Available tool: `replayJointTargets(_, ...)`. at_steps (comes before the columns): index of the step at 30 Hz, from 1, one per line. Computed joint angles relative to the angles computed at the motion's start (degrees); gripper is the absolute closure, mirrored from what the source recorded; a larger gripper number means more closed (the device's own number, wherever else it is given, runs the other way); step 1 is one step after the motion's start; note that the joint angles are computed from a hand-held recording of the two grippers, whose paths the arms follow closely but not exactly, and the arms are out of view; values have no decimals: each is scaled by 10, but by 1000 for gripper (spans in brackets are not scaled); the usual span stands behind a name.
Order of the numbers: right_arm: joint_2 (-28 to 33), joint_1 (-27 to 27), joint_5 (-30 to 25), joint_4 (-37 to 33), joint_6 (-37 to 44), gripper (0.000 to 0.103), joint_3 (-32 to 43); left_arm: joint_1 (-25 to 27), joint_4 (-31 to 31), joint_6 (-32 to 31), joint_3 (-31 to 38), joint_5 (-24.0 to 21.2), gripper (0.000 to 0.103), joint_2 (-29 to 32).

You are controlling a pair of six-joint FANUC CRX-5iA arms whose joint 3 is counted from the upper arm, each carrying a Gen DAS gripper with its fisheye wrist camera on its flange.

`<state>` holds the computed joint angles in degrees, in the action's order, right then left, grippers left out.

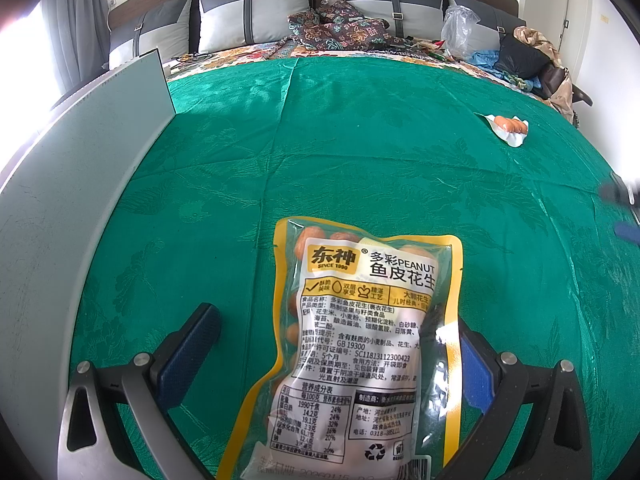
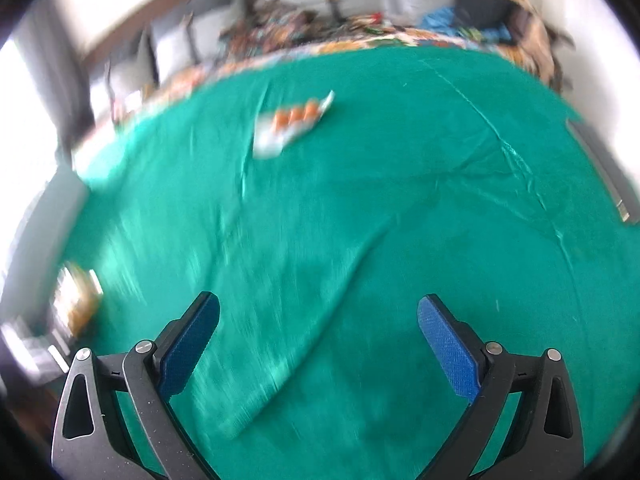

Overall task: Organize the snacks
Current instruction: 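Hold the peanut bag in the left gripper above the bed, then grasp the white tray of orange sausages with the right gripper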

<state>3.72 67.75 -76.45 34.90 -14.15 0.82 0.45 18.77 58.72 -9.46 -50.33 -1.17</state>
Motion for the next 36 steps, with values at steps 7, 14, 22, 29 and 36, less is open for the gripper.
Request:
replayJointTargets(7,18,-160,139,-75,-84,3,38,1,1,-2,-2,0,0,-1)
replayJointTargets(14,188,-207,36,-99,77,56,256,0,0,0,0,0,0,0)
replayJointTargets(22,199,-172,69,-227,538,66,315,0,0,0,0,0,0,0)
replayJointTargets(29,93,-88,48,-334,633,63,227,0,0,0,0,0,0,0)
replayJointTargets(36,-10,29,130,-151,292,25,43,0,0,0,0,0,0,0)
